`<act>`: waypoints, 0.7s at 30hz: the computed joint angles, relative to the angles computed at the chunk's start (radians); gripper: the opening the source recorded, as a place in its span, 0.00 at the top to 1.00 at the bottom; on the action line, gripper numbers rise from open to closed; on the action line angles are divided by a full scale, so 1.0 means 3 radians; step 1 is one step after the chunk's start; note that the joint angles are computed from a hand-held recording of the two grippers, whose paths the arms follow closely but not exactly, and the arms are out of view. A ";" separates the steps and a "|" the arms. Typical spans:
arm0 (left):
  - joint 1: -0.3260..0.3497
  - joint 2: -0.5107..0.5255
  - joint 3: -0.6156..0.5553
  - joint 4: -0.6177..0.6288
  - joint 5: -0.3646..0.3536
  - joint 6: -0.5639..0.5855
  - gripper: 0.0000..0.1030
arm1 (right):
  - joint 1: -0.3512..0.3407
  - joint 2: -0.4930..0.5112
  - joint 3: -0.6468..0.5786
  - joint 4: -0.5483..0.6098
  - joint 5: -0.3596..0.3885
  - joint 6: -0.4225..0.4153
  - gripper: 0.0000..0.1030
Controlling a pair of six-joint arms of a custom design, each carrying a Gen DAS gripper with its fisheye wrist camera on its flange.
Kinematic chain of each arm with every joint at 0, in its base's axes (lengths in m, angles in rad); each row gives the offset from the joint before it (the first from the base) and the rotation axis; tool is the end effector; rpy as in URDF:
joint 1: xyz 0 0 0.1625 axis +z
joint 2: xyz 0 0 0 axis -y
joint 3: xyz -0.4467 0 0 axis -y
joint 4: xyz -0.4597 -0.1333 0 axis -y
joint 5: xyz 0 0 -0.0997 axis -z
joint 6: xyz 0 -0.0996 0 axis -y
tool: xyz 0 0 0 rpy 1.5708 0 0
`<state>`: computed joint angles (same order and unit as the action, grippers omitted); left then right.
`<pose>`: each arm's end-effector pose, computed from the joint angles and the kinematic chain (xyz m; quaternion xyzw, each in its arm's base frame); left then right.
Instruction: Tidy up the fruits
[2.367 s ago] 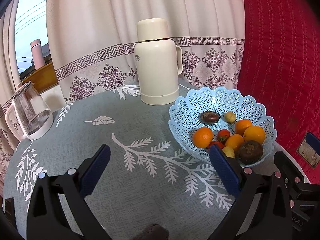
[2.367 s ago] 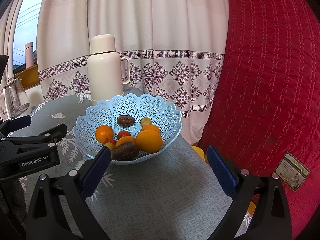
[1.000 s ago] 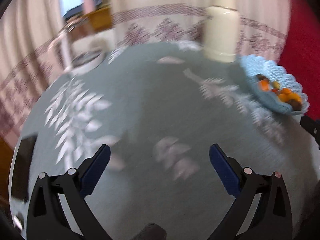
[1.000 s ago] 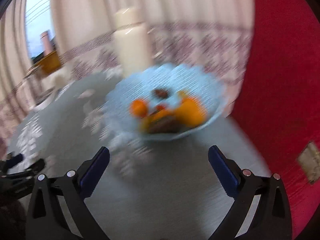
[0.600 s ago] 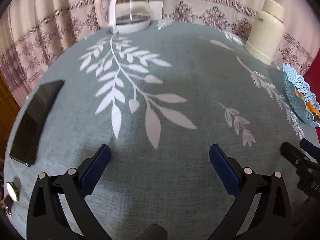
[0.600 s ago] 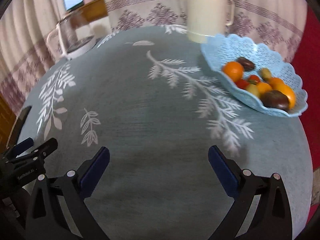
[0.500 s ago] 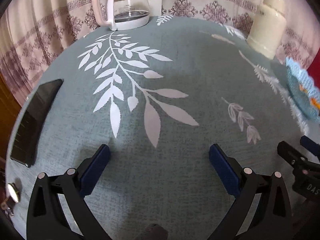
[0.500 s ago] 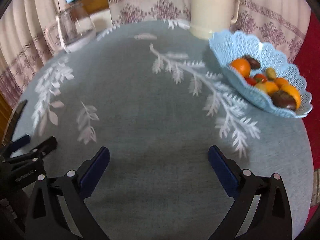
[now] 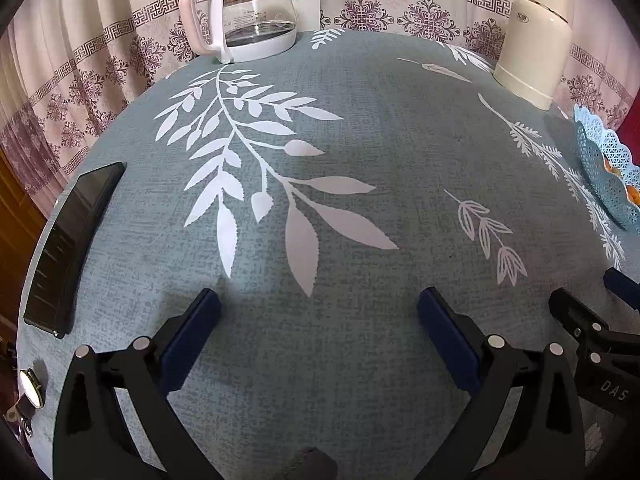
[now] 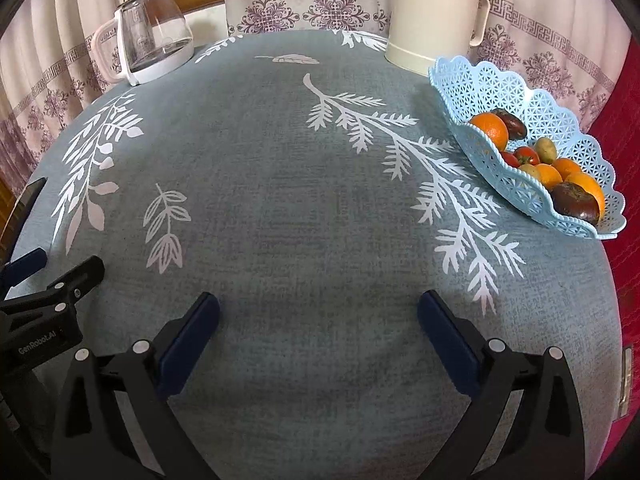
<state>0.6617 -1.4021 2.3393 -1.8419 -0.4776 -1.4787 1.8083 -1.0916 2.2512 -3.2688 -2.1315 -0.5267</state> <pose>-0.1772 -0.4191 0.1348 -0.0638 0.8226 -0.3540 0.4405 0.2001 -0.4851 0.1162 0.2771 -0.8870 0.2145 0.3008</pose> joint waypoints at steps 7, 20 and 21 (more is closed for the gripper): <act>0.0005 0.0000 -0.0004 0.0004 0.0003 0.0005 0.02 | 0.0001 0.0006 -0.0003 -0.0002 0.0002 0.0003 0.05; 0.0002 -0.0002 0.0000 0.0000 0.0003 0.0002 0.02 | 0.0006 0.0018 -0.0007 -0.0009 -0.0002 0.0006 0.05; 0.0004 -0.0002 0.0000 -0.0006 0.0003 0.0008 0.02 | 0.0005 0.0016 -0.0007 -0.0008 0.0000 0.0007 0.05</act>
